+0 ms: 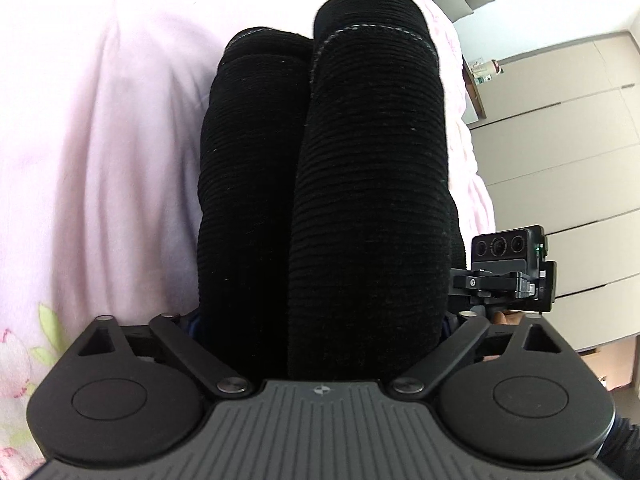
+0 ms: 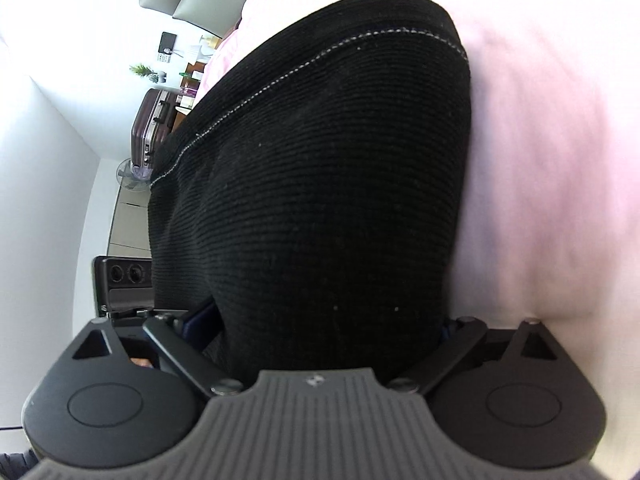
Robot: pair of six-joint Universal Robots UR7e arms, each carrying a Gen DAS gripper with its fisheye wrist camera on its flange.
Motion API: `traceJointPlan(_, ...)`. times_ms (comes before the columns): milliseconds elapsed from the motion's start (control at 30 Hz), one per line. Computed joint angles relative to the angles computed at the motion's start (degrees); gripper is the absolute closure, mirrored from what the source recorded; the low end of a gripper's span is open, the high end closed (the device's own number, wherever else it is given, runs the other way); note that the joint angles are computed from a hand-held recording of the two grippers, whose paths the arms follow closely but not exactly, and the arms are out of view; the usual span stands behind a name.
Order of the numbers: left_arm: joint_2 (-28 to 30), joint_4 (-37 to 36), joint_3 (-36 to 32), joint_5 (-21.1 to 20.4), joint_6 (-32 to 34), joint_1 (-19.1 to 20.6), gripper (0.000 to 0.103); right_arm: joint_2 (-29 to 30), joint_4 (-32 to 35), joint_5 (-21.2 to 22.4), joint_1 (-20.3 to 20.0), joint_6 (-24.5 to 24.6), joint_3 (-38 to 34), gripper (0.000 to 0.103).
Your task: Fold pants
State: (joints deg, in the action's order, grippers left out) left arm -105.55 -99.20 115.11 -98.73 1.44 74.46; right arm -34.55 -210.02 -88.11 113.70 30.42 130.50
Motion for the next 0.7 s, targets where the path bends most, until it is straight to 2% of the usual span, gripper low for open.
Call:
traceJointPlan(67, -0.5, 0.2, -0.1, 0.6, -0.1, -0.7, 0.003, 0.3, -1.0, -0.9, 0.8, 0.7, 0.1, 0.018)
traceJointPlan(167, -1.4, -0.2, 0.2, 0.6, -0.4, -1.5, 0.013, 0.5, -2.2, -1.5, 1.1, 1.3, 0.5, 0.023)
traceJointPlan(333, -1.1, 0.3, -0.8, -0.9, 0.7, -0.6, 0.026, 1.3, -3.7, -3.6, 3.3, 4.1, -0.4, 0.037)
traceJointPlan(567, -2.8, 2.4, -3.9, -3.7, 0.9, -0.6, 0.029, -0.7, -2.4, -5.6, 7.2, 8.0, -1.8, 0.044)
traceJointPlan(700, -4.4, 5.0, -8.8, -4.2, 1.6, -0.8, 0.029, -2.5, 1.9, -5.5, 9.9, 8.2, -5.2, 0.045)
